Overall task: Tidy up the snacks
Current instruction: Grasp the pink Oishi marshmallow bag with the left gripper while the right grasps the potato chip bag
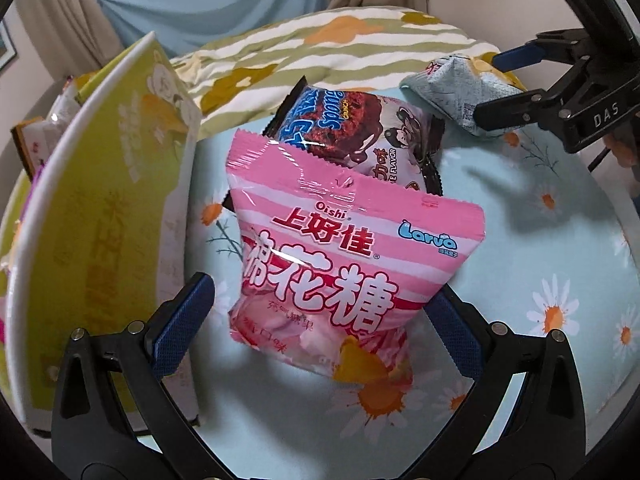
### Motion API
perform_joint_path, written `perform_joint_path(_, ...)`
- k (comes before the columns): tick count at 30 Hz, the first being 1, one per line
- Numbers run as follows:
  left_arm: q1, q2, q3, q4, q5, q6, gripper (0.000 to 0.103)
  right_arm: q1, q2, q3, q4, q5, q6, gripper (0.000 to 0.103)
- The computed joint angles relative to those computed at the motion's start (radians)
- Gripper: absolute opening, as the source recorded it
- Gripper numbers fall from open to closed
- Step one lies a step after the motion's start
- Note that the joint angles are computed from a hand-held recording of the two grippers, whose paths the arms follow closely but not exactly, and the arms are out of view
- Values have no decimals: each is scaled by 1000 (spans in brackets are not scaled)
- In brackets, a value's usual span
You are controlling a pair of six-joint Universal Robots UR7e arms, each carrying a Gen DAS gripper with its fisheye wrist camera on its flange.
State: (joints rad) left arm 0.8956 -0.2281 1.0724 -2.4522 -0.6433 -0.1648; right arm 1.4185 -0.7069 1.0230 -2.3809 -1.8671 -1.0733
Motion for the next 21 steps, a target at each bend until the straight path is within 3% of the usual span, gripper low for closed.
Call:
perform_joint_path(3,5,4,-5,-9,-13,12,97,1,20,-28,25,-7,-39,103)
perform_joint_path(5,10,8,-17,12,-30,6,78,1,29,-41,31,-14,-60,103)
perform_joint_path(8,10,13,-14,-6,-28,23,71,-2,46,-83,93,-10,-49,103)
perform_joint_path(21,-14,-25,16,97,-25,-136,69,-9,79,-134,124,-4,-37,101)
